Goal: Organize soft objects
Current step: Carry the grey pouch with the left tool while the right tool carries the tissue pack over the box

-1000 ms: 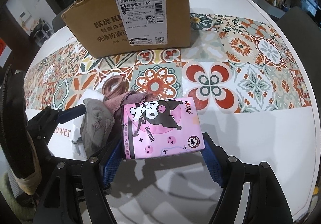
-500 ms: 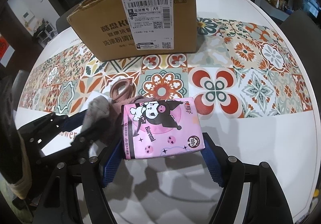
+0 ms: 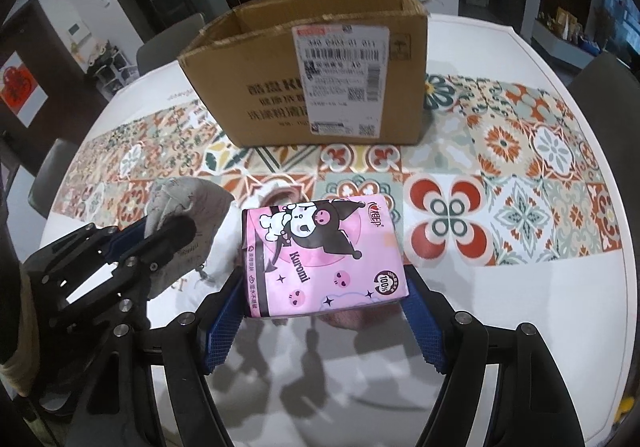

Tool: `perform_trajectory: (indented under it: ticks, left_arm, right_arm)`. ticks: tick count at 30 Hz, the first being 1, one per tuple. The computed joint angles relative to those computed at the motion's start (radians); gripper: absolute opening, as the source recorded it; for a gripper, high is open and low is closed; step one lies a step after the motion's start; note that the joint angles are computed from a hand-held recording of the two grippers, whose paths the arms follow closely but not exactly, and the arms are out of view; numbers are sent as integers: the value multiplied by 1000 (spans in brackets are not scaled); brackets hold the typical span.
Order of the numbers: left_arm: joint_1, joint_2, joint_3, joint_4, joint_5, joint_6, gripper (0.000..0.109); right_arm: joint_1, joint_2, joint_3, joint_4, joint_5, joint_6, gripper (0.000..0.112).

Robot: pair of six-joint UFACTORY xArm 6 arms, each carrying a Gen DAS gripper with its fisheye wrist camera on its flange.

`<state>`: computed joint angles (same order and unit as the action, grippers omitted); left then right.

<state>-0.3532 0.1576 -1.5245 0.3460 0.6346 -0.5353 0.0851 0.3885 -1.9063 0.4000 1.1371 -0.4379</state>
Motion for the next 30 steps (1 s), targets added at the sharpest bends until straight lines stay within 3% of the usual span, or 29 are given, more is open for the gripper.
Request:
perform_trajectory:
  ticks: [18,30]
  left_arm:
    - [36,28,-141,141,-65,-66,14]
    - [51,125,-315,183,-63,-52,14]
  right_arm:
    - [13,45,-169,85,-58,-28,75]
    - [11,206,-454,115,-35,6,75]
